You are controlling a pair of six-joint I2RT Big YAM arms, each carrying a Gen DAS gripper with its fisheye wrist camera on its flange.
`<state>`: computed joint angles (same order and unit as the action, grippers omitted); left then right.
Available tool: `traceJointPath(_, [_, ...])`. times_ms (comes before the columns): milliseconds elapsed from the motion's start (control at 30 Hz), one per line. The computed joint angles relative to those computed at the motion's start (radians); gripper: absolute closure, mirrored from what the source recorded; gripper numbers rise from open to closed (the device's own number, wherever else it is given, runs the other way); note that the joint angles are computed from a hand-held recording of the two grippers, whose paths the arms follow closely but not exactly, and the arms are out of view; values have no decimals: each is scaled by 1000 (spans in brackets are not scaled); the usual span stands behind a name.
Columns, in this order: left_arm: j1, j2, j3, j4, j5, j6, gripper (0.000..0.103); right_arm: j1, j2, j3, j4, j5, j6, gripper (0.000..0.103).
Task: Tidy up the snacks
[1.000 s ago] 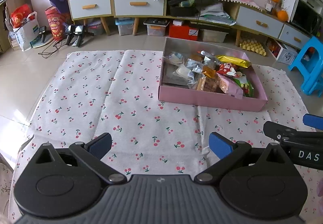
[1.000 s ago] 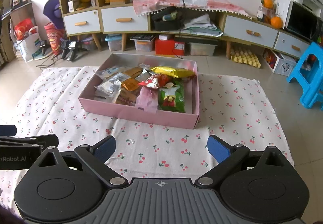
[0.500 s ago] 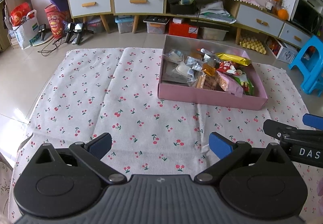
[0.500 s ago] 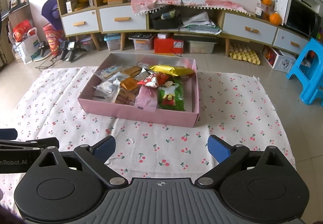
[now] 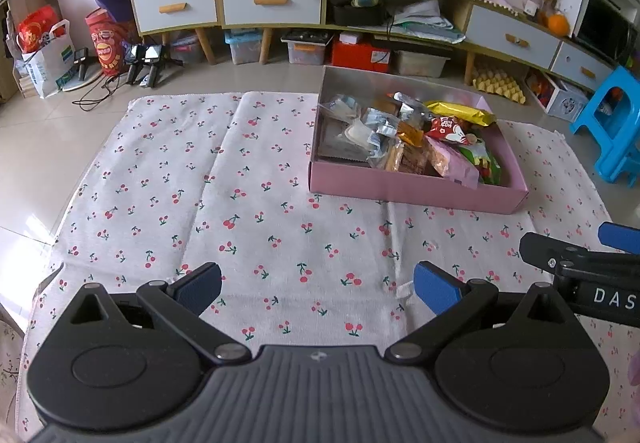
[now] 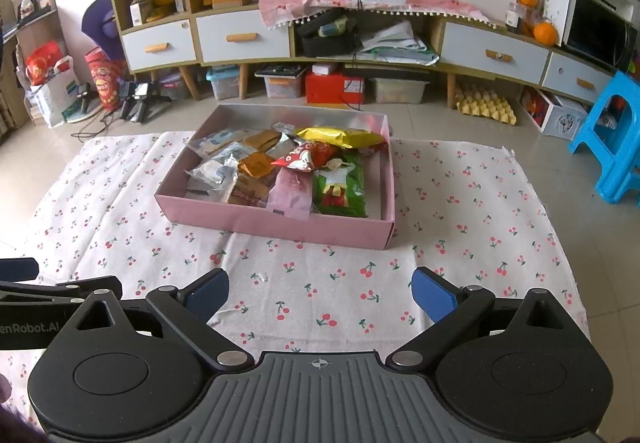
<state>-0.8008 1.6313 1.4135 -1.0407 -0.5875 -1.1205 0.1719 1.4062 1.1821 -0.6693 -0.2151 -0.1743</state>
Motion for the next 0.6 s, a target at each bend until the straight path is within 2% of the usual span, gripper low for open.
traceJointPath(600, [0, 1, 0, -5, 2, -2, 1, 1, 1, 3, -6, -2, 2, 4])
